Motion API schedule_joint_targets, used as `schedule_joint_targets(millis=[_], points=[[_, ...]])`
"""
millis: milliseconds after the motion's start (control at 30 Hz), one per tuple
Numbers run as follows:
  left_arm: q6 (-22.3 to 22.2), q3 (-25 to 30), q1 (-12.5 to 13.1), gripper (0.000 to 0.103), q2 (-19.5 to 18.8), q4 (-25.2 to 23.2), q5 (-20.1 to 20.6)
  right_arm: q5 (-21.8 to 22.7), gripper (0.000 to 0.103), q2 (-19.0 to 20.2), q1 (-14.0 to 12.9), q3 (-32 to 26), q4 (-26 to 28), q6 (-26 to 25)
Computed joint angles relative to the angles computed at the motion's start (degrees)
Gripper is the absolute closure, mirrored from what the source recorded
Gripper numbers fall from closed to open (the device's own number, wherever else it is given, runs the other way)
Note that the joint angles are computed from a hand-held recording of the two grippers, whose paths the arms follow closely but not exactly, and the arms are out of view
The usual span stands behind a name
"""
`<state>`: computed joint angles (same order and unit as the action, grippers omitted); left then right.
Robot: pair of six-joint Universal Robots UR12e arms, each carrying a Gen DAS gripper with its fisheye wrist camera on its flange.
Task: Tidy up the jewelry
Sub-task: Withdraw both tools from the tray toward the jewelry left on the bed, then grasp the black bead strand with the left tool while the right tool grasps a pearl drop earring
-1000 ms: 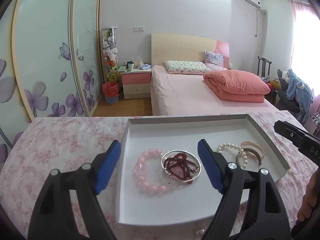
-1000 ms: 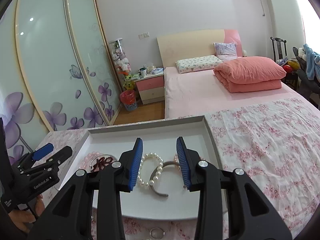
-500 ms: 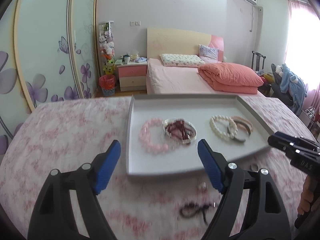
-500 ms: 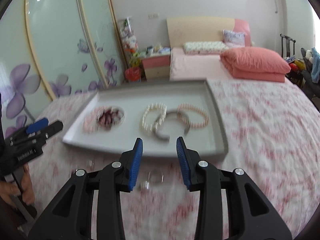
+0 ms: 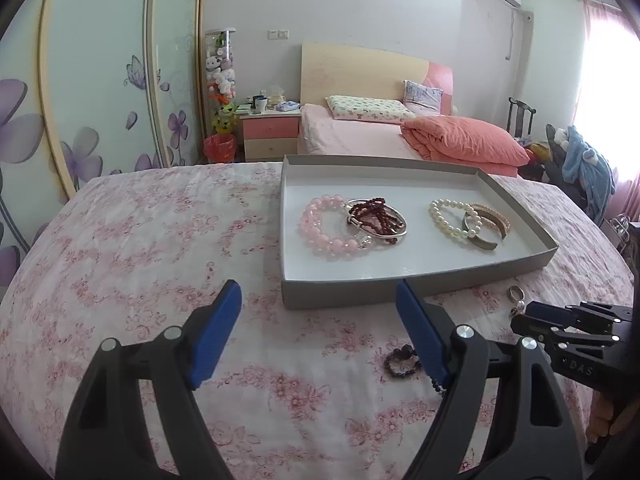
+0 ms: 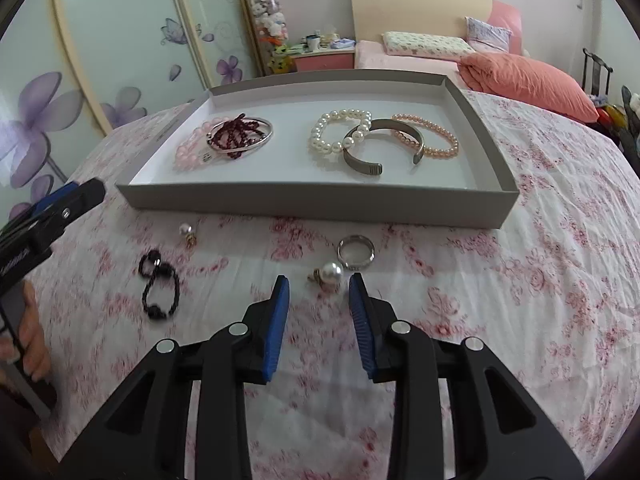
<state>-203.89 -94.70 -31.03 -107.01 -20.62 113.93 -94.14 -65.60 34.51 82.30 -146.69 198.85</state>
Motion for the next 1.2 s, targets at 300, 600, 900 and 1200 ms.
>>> schedule_joint_targets(millis=[300,600,900,1200], points=[[0.10,-0.06,-0.05,0.024,0.12,-0.31,-0.75,-5.08,0.083,0.16,1.14,-0.46,1.55,-0.42],[4.06,1.06,-1.01,0.019,-0.64,-2.34,-6.73,-5.80,0.083,-2.10,0.14,2.84,0.52,2.97],[8.24,5.19,-2.75,0.017,-3.40,-10.69,-6.55,-5.88,0.083,-1.98,0.20,2.59,0.71,2.91],[4.13,5.94,-1.97,0.061,-3.64,-15.35,-6.50,-6.35,0.083,-1.80,0.34,2.33,0.98,2.72]])
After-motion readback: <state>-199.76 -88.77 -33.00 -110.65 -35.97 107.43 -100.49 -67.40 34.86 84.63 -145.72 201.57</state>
